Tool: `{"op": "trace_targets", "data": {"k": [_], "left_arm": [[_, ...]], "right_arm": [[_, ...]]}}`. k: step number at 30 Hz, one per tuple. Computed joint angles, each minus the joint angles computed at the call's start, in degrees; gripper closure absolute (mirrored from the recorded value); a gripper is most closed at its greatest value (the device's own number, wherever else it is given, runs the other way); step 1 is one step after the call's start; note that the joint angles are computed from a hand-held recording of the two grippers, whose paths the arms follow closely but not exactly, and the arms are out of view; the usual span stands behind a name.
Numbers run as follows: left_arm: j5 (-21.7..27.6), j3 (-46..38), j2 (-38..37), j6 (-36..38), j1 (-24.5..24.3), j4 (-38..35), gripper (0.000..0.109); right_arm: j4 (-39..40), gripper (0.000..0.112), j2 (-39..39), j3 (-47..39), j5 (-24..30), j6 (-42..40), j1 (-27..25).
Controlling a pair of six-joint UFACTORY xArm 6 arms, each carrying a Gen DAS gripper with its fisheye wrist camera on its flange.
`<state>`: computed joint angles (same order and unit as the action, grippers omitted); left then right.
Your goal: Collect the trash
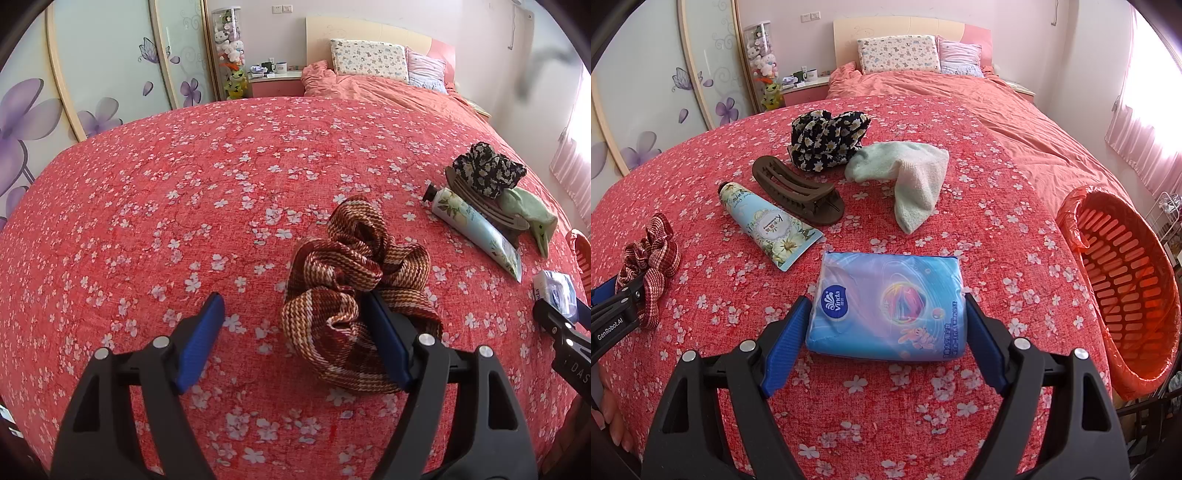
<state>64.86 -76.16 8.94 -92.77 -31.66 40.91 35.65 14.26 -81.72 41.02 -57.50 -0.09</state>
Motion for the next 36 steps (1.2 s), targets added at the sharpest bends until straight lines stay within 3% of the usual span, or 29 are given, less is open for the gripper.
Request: {"op": "trace_targets", "data": {"k": [6, 16, 25, 30, 33, 34, 36], "left_arm": [[-1.0, 0.8, -0.7, -0.4, 0.2, 0.1, 0.033], [-2.7, 1.7, -1.2, 1.6, 0.7, 0.0, 0.028], [-6.6, 5.3, -3.9, 4.4, 1.8, 0.6, 0.029], [-7.6, 7.2, -5.6, 5.2, 1.8, 1.3, 0.041], [-8.1, 7.7, -6.0, 5.6, 1.5, 2.1, 0.060], [-8.3, 7.7, -6.1, 6.0, 1.4, 2.4, 0.073], [-8.4, 7.3, -5.8, 7.1, 1.2, 2.6, 0.081]], "right_arm": [[-0.2, 0.033, 0.0, 0.0, -0.2, 0.1, 0.0], [-2.7, 0.018, 0.9, -0.6, -1.4, 3.6, -0.1], [-2.8, 0.017, 1.5, -1.7, -0.2, 5.8, -0.6], [-1.4, 0.021, 1.6, -3.1, 3.6, 8.7, -1.2], [-4.8, 0.039, -0.3, 0.6, -2.3, 8.9, 0.3], [-4.0, 0.039, -0.4, 1.0, -2.7, 7.5, 0.3], [-3.4, 0.040, -0.5, 0.9, -2.2, 7.1, 0.3]]}}
